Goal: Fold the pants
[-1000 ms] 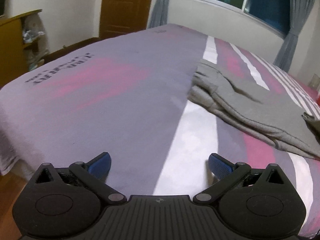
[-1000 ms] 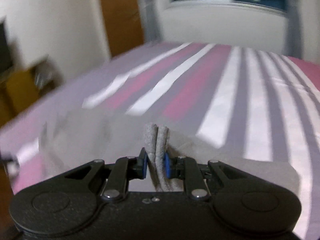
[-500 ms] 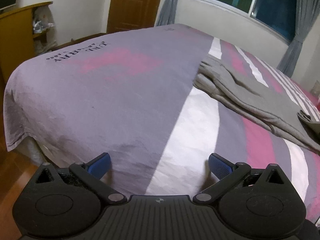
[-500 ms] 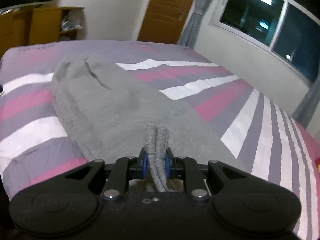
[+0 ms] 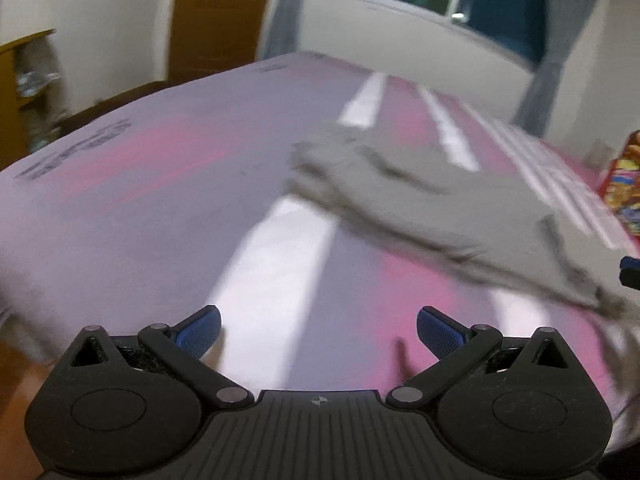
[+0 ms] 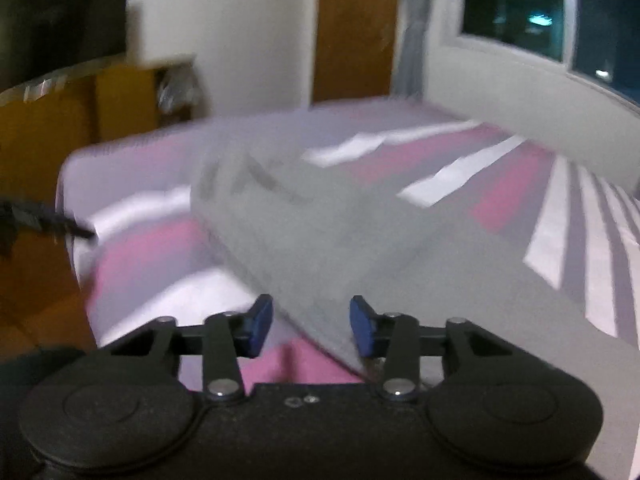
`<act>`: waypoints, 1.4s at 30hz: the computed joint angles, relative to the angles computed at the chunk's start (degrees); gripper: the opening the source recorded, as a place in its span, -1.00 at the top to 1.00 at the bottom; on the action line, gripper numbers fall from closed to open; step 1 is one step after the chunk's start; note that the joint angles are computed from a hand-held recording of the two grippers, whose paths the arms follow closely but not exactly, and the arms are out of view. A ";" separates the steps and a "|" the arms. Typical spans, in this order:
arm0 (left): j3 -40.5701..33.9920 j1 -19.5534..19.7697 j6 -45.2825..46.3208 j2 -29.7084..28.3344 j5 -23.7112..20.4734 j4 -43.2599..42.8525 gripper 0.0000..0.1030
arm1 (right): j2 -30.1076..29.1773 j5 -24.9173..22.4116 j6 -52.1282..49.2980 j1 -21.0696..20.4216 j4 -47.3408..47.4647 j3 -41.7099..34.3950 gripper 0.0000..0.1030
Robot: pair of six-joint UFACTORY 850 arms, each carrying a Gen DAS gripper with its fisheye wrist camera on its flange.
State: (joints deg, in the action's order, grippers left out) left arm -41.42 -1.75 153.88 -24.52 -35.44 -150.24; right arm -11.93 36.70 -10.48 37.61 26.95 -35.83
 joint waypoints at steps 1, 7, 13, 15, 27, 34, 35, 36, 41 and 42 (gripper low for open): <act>-0.75 -0.83 -2.64 -0.08 -0.44 2.47 -1.00 | 1.66 2.42 0.23 -0.08 2.00 2.06 0.32; -9.59 -7.26 -26.55 -4.92 -6.20 21.77 -0.99 | 10.82 10.07 -5.31 -1.59 25.17 12.30 0.35; -23.79 -12.69 -57.39 -15.41 -10.45 42.85 -0.38 | 16.84 7.79 1.28 -7.46 29.33 19.49 0.35; -27.85 -13.57 -65.31 -18.21 -10.02 48.39 -0.29 | 17.15 7.42 5.52 -8.73 26.65 20.71 0.35; -32.10 -14.54 -69.01 -23.25 -11.18 50.05 0.62 | 12.77 3.82 21.60 -13.91 13.86 20.77 0.29; -24.57 -14.54 -49.35 -18.09 -11.65 37.65 0.76 | 14.12 3.41 20.22 -13.34 14.57 21.10 0.27; -24.08 -14.61 -47.49 -17.85 -10.41 37.18 0.76 | 13.90 3.04 19.84 -13.39 14.49 20.99 0.27; -23.75 -14.43 -46.70 -18.00 -10.50 36.84 0.76 | 13.27 2.34 18.83 -13.34 15.26 20.60 0.27; -22.90 -13.74 -47.66 -18.02 -12.74 35.58 0.76 | 11.67 0.35 18.51 -13.37 16.11 19.63 0.23; -23.37 -14.00 -48.84 -18.28 -12.50 35.87 0.76 | 11.83 0.00 17.91 -13.58 16.18 19.53 0.23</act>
State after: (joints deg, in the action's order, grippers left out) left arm -64.79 -15.76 105.04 -42.80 -47.94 -114.37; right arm -0.11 36.70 7.43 24.03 43.12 -16.30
